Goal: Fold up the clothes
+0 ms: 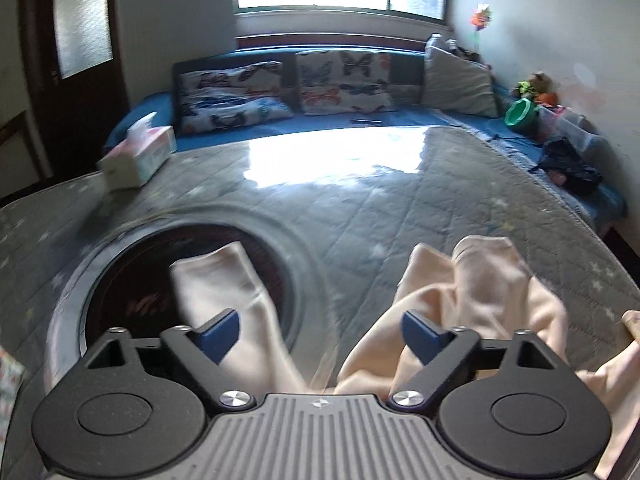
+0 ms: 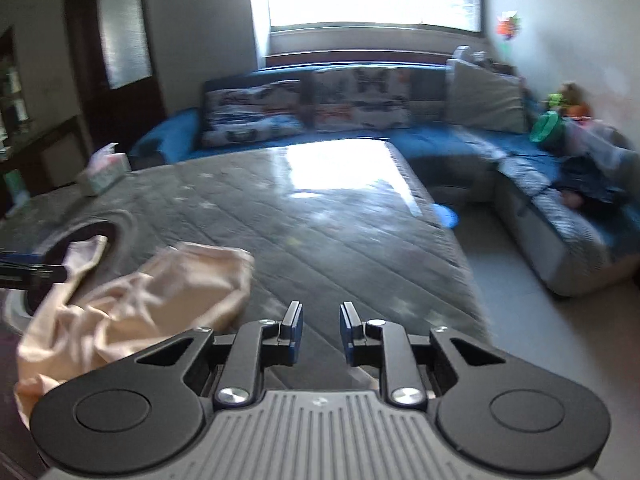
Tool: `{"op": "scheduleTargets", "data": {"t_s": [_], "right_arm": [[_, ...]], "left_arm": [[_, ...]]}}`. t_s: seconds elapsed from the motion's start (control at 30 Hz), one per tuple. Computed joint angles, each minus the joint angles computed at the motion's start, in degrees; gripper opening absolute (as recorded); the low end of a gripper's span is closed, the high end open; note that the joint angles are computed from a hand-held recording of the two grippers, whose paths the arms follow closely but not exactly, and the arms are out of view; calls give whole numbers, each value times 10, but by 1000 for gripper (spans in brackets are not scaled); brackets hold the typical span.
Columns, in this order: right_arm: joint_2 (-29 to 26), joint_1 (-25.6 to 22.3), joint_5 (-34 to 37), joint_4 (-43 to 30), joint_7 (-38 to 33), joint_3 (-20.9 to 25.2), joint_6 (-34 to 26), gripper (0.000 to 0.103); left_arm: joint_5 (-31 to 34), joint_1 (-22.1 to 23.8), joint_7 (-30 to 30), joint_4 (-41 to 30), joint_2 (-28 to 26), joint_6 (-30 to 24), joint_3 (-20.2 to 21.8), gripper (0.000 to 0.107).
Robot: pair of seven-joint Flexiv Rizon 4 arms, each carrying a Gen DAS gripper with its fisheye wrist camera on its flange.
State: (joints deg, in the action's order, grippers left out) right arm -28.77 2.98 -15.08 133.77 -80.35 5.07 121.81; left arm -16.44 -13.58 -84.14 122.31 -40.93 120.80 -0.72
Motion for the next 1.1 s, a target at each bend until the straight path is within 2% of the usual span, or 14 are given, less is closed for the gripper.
{"op": "scheduleTargets", "data": {"t_s": [0.03, 0.07, 0.13, 0.27, 0.37, 0.53, 0.6, 0.67, 0.73, 0.9, 1.03, 1.07, 1.1], "right_arm": [[-10, -17, -27, -17, 12, 15, -13, 20], [-21, -34, -54, -35, 24, 30, -26, 20], [-44, -41, -82, -69, 37, 42, -50, 20], [-93, -72, -136, -132, 69, 85, -97, 21], [-126, -100, -168, -166, 81, 122, -125, 27], [-161, -130, -187, -206, 79, 167, -165, 28], [-173, -143, -187, -218, 75, 186, -179, 29], [-183, -155, -182, -229, 67, 205, -193, 29], [-192, -167, -176, -237, 56, 222, -207, 29], [-210, -184, -151, -253, 23, 255, -227, 29], [-225, -202, -134, -264, -8, 287, -245, 28], [-227, -202, -128, -266, -15, 290, -248, 28], [-226, -198, -121, -267, -20, 288, -248, 19]], "left_arm": [[13, 12, 4, -14, -6, -9, -10, 72], [27, 27, 6, -28, -12, -21, -23, 70], [57, 56, 11, -57, -25, -49, -49, 57], [111, 123, 18, -109, -55, -107, -117, 53], [140, 164, 30, -140, -78, -136, -164, 53], [171, 221, 60, -174, -117, -164, -237, 53], [174, 229, 73, -185, -130, -169, -251, 53], [182, 246, 90, -193, -145, -179, -274, 46], [181, 254, 104, -197, -153, -189, -287, 33], [180, 263, 126, -199, -168, -178, -301, 15], [184, 270, 134, -198, -176, -168, -309, 9], [185, 271, 133, -197, -178, -162, -310, 8], [186, 270, 132, -197, -179, -157, -309, 6]]}}
